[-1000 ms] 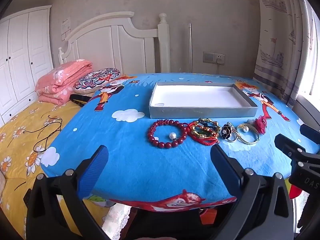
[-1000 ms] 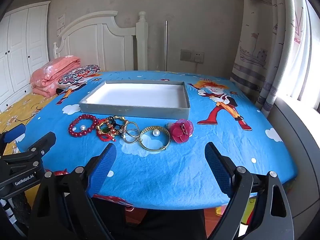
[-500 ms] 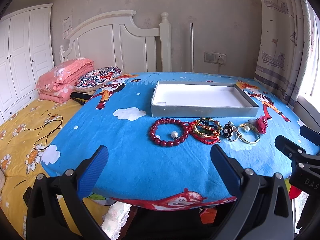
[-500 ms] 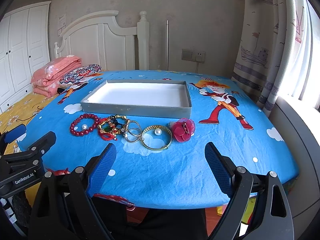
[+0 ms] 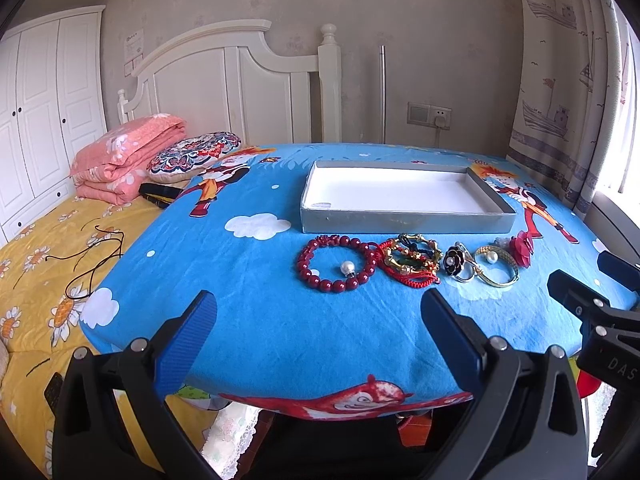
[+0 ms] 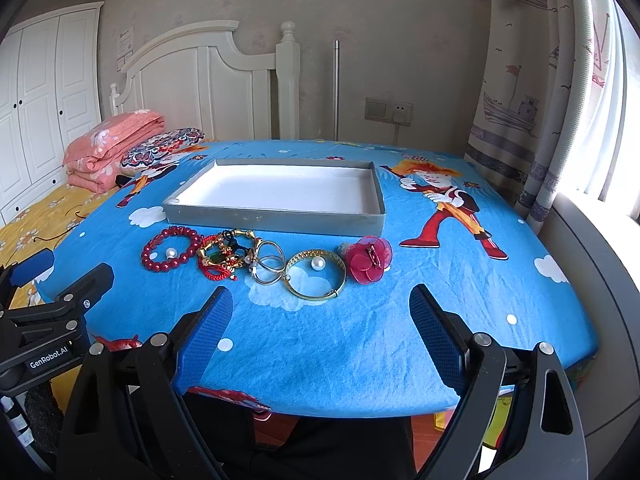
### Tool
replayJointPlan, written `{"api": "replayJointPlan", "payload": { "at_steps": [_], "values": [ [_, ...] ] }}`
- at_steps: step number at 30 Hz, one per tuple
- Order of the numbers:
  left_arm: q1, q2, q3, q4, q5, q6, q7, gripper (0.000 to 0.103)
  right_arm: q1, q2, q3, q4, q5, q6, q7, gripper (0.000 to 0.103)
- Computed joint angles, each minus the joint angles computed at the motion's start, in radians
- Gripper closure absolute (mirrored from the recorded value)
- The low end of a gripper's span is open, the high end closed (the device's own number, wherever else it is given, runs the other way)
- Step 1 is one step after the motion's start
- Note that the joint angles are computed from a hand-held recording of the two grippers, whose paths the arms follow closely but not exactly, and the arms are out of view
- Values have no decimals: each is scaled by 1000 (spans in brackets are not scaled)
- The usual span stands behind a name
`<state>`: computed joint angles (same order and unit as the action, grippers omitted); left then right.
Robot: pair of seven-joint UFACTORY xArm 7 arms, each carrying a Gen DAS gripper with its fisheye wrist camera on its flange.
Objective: Organize jewelry
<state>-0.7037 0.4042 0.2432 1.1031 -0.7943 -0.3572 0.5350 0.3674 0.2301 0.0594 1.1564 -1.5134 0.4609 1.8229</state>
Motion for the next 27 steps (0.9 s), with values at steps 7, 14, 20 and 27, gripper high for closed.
{"api": "replayJointPlan", "payload": {
  "at_steps": [7, 14, 20, 27],
  "values": [
    [1, -3, 3, -3, 4, 7, -12, 4, 0, -1, -1, 0, 1, -1, -1, 18],
    [-7, -2, 16, -4, 17, 15, -31, 4, 7, 9, 2, 5, -4, 5, 11, 18],
    [-15, -2, 30, -3, 24, 25, -45, 4, 3, 2, 0, 2, 3, 1, -1, 18],
    [-20, -1, 41, -6, 48, 28, -69, 4, 3, 6, 0, 5, 2, -2, 1, 19]
  ]
}}
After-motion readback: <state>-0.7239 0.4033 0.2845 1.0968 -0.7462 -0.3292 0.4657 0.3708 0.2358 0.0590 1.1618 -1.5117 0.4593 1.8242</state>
